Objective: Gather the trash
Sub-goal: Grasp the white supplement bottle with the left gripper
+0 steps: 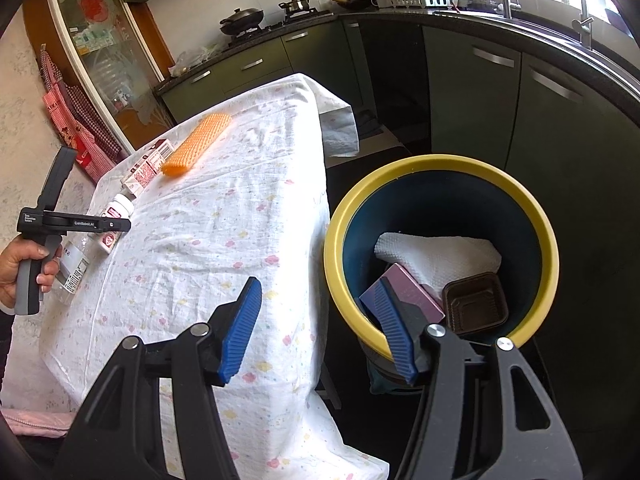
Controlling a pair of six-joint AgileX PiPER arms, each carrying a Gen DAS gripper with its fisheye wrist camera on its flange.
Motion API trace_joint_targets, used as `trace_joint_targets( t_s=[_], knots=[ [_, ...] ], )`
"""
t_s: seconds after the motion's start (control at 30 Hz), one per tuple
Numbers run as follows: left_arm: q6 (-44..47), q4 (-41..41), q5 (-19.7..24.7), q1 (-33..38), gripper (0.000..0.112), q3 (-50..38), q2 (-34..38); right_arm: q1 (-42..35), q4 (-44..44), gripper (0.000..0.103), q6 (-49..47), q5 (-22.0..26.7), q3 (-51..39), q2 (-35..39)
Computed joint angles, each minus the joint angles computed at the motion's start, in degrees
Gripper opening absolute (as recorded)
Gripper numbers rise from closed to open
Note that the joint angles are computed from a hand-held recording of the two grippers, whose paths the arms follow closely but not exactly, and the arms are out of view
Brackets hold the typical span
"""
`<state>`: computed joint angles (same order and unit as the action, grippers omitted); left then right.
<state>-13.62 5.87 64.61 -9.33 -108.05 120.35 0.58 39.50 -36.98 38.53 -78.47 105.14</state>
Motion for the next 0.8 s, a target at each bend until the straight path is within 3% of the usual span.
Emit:
trace_joint_targets(
  t_s=[0.47, 0.8],
  knots=[
    [-1.0, 6.8, -4.3, -6.7, 0.047, 6.2, -4.1, -0.4, 0.5, 0.056, -0.6, 0.2, 0.8, -0.3],
    [0.7, 7.6, -5.1, -14.3, 0.047, 4.8, -7.5, -1.7, 1.2, 0.056, -1.3, -1.4, 3.4, -2.6]
  ],
)
